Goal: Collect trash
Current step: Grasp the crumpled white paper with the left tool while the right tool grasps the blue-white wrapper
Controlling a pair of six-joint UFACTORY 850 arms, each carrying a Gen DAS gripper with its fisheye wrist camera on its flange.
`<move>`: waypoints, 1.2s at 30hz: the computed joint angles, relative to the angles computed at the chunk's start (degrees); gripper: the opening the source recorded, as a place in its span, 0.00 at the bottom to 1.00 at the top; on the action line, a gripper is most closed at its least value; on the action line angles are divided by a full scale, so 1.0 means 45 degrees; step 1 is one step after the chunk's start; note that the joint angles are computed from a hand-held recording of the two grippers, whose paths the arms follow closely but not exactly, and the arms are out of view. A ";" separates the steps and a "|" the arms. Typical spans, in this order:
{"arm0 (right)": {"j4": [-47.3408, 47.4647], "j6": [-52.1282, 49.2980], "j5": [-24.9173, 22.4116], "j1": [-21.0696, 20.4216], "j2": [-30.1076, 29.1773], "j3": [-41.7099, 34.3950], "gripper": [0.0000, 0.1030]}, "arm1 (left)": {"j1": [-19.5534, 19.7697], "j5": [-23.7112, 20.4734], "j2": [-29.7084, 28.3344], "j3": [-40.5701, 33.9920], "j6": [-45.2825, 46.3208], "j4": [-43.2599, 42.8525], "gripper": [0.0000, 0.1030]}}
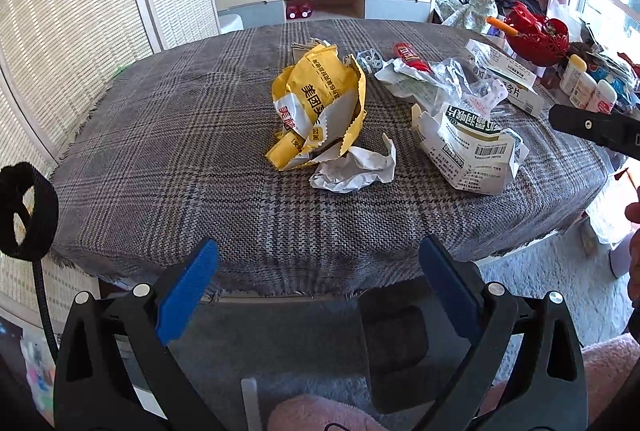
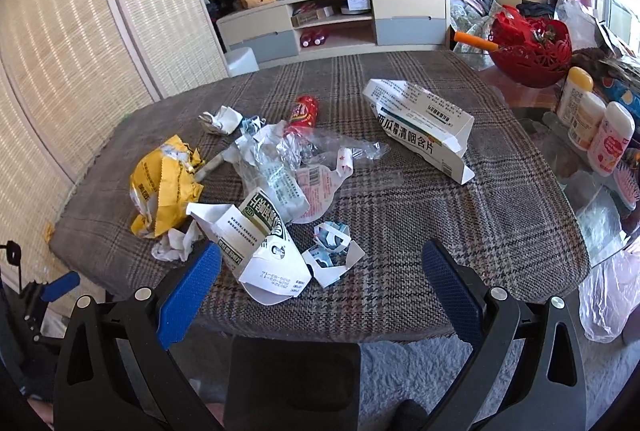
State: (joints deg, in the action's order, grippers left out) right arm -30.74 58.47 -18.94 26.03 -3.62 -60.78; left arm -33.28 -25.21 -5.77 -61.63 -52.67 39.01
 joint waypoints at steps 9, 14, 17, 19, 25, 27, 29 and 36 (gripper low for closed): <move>0.3252 -0.2972 0.0259 -0.0777 -0.0846 -0.0534 0.97 | 0.0114 0.0610 -0.1077 -0.0816 0.0076 0.0462 0.89; 0.4929 -0.5104 0.0042 -0.0932 -0.1442 -0.0976 0.95 | 0.0252 0.0729 -0.1842 -0.1530 0.1351 -0.0993 0.83; 0.5516 -0.5765 -0.0336 -0.1033 -0.1642 -0.1076 0.68 | 0.0322 0.0860 -0.2121 -0.1732 0.1489 -0.1233 0.80; 0.6139 -0.6250 -0.0334 -0.1192 -0.1655 -0.1030 0.57 | 0.0394 0.1054 -0.2254 -0.1814 0.1806 -0.1611 0.79; 0.6667 -0.6747 0.0019 -0.1364 -0.1700 -0.0988 0.49 | 0.0469 0.1129 -0.2741 -0.2223 0.2566 -0.2355 0.76; 0.7547 -0.7606 0.0056 -0.1380 -0.1856 -0.1078 0.49 | 0.0475 0.1127 -0.2883 -0.2328 0.2804 -0.2583 0.76; 0.8472 -0.8488 0.0068 -0.1399 -0.2036 -0.1162 0.49 | 0.0484 0.1119 -0.3025 -0.2414 0.2965 -0.2739 0.73; 0.9314 -0.9667 -0.0172 -0.1302 -0.2353 -0.1364 0.29 | 0.0495 0.1299 -0.3243 -0.2479 0.3005 -0.2619 0.48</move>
